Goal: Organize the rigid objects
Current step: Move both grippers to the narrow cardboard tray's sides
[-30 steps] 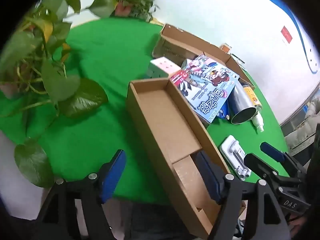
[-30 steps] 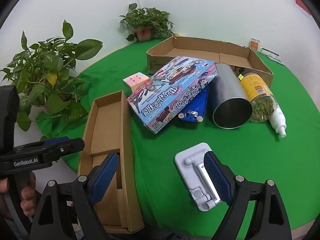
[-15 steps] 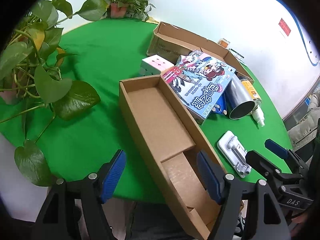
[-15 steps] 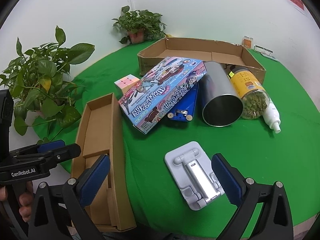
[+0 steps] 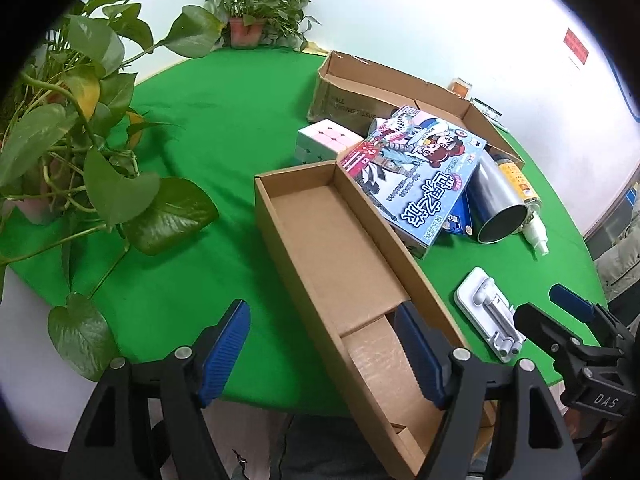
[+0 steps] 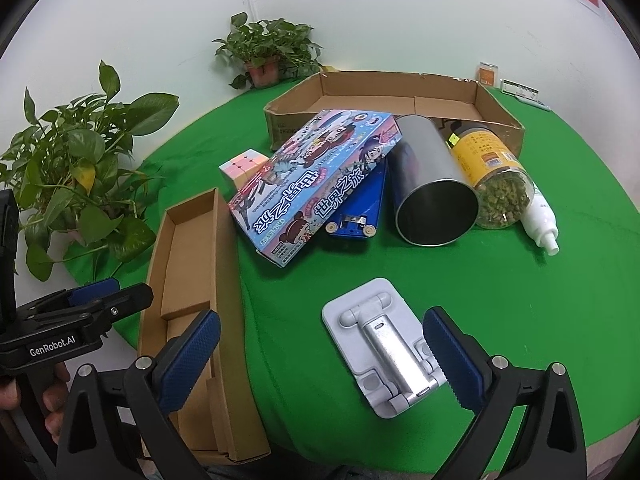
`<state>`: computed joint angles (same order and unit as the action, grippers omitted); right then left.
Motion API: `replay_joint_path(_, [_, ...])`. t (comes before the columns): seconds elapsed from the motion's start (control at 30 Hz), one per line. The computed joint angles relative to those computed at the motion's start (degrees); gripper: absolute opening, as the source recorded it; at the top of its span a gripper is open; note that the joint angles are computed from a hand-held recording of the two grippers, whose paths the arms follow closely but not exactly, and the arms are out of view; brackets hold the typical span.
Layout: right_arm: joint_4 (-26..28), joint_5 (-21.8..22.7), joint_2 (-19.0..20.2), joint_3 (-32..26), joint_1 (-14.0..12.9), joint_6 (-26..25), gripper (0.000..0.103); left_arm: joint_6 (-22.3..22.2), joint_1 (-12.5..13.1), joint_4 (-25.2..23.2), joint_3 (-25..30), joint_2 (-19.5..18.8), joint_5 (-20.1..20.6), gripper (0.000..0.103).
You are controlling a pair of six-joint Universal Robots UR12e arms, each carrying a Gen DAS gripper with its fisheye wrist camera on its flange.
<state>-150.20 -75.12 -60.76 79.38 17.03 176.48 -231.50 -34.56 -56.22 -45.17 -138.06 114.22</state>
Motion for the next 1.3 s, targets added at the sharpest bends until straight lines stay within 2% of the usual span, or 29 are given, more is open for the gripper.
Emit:
replay_joint_path(0.27, [-2.50,-0.23,-0.37,1.22,-0.22,0.33,0.102,0.51,0.02,-0.81,0.86,-0.36,-1.48,0.075])
replay_joint_path(0.73, [-2.79,0.06,-0.32,1.35,-0.32,0.51,0.102,0.07,0.16,-2.12,1.18,-0.37,-2.57,0.075])
replay_joint_path(0.97, [-2.57,-0.17,-0.28,1.32,-0.29,0.33,0.102,0.70,0.06,-0.05,0.12,-0.18,-1.69,0.075])
replay_joint_path(1.3, [-2.36,0.15,-0.24,1.33,-0.24,0.14,0.102,0.48,-0.06,-0.72,0.09,-0.13,-2.42,0.075])
